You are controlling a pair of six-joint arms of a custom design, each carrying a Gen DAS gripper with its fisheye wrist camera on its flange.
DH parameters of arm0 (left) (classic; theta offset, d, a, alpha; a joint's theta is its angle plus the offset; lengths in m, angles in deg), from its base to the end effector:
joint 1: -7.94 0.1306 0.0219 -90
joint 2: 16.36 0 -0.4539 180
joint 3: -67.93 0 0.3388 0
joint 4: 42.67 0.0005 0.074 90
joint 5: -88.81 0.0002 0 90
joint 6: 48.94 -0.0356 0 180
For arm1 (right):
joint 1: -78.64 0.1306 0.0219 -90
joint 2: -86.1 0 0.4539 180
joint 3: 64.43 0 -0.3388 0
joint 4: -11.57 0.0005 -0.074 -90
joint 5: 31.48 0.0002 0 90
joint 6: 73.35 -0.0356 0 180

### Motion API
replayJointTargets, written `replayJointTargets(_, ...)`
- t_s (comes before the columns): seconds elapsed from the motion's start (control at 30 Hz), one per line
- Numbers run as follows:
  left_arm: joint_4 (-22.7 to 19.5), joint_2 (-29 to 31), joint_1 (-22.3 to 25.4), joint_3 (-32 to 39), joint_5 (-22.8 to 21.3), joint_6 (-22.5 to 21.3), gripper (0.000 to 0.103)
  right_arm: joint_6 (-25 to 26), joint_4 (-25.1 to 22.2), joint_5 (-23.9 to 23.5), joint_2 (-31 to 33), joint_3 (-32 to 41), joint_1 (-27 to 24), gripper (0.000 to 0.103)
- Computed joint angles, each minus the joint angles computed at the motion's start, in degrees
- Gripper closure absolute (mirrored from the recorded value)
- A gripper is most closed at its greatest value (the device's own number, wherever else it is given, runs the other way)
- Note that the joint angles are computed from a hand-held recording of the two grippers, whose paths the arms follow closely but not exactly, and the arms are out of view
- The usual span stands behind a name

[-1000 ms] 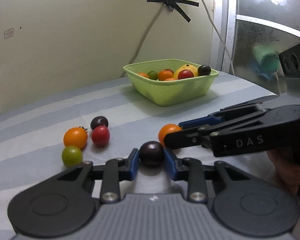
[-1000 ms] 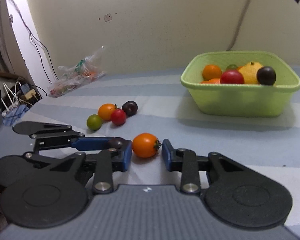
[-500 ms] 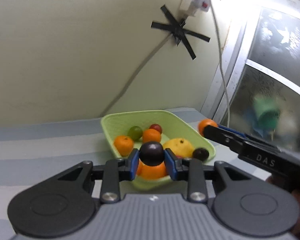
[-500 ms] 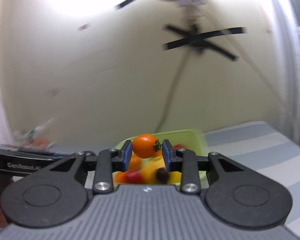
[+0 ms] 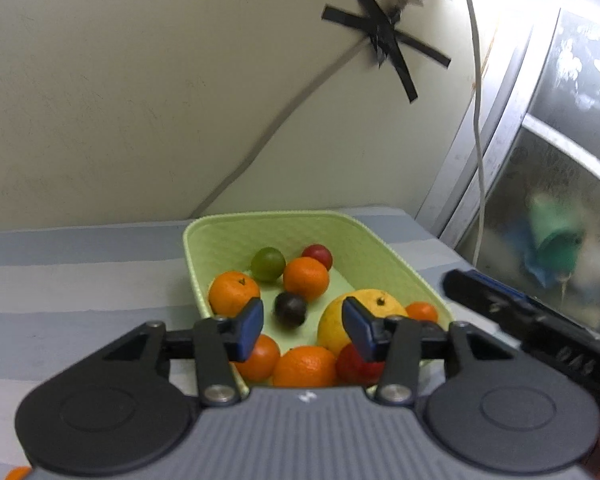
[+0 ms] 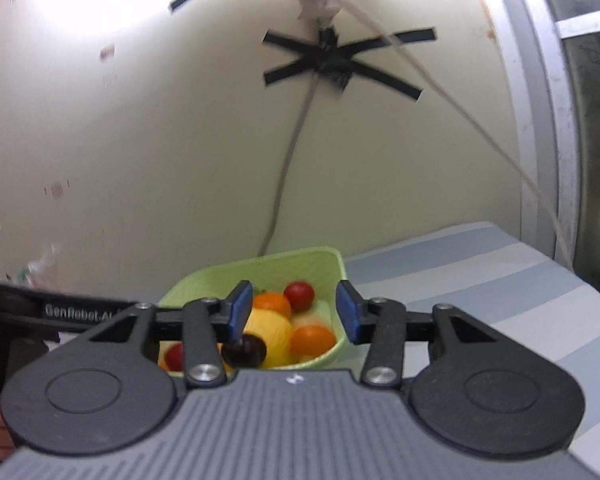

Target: Organize fruits

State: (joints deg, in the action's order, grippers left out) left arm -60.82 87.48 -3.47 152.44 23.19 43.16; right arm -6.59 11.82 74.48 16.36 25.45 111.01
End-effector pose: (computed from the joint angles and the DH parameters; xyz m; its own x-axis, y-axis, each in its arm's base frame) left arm 0.5209 -0.1206 0.3943 -0.6144 0.0900 -0.7838 0.4791 0.8319 -0.2801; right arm 0.5108 0.3116 0.4010 -0.3842 0.2057 -0.9001 -0.1579 0.9459 0.2835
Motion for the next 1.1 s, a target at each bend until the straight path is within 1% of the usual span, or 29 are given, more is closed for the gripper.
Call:
replayJointTargets(0.07, 1.3, -1.47, 1.04, -1.35, 1.21, 0.78, 0.058, -1.78, 2.28, -2.37, -1.99, -2.43, -0.38, 0.054)
replayJointTargets(0.1, 2.1, -2.47, 1.81, -2.36, 1.99, 1.16, 0.057, -1.62, 2.53, -3.72, -2.62, -2.99, -0.38, 0.055)
replayJointTargets(0.13, 2.82, -3.38, 2.54, -3.36, 2.65, 1.38, 0.057, -0.7, 2.53, -4.68, -3.07, -3.3, -0.23, 0.055)
replayJointTargets(0.2, 4.25, -5.42, 4.13, -5.7, 3.47, 1.3, 0.056, 3.28, 2.01, -4.56, -3.39, -3.26, 0.75, 0.055)
replayJointTargets(0.27, 5.45, -7.51, 5.8, -8.08, 3.16, 0.84, 0.056, 6.95, -0.02, -4.42, -2.84, -1.92, 1.82, 0.057)
replayJointTargets(0.33, 6.03, -9.38, 7.85, -10.12, 2.89, 0.8, 0.055, 8.97, -4.12, -4.33, -1.68, 0.4, 2.61, 0.071)
replayJointTargets(0.37, 6.12, -10.11, 8.96, -10.91, 3.16, 0.95, 0.053, 9.69, -5.96, -3.98, -1.11, 1.37, 2.92, 0.074)
replayJointTargets(0.47, 6.29, -11.98, 12.33, -13.13, 3.17, 1.71, 0.052, 11.41, -6.7, -1.48, -0.65, 1.81, 3.41, 0.077)
replayJointTargets(0.5, 6.18, -12.46, 13.37, -13.74, 3.14, 1.84, 0.052, 10.84, -6.77, -1.25, -0.57, 1.88, 3.27, 0.077)
replayJointTargets(0.6, 5.68, -13.0, 15.73, -14.72, 2.53, 2.27, 0.052, 8.8, -7.04, 1.72, 0.42, 2.51, 2.66, 0.076)
replayJointTargets(0.67, 5.3, -12.83, 16.8, -14.96, 2.29, 2.91, 0.052, 6.3, -7.56, 1.17, 1.24, 3.55, 1.82, 0.076)
replayJointTargets(0.73, 5.21, -12.67, 17.39, -15.39, 2.43, 3.93, 0.052, 5.98, -7.66, 2.19, 2.33, 4.64, 1.47, 0.076)
replayJointTargets(0.83, 4.87, -12.59, 17.58, -16.02, 2.79, 4.2, 0.052, 4.37, -6.65, 1.01, 2.66, 4.67, 0.98, 0.075)
replayJointTargets(1.0, 4.94, -13.11, 17.88, -16.84, 2.65, 3.54, 0.052, 3.04, 0.59, 2.27, 0.21, 0.16, 1.25, 0.075)
replayJointTargets(1.1, 5.18, -13.67, 18.46, -17.34, 2.87, 3.51, 0.052, 1.64, 2.88, 2.23, -0.94, -1.53, 1.62, 0.074)
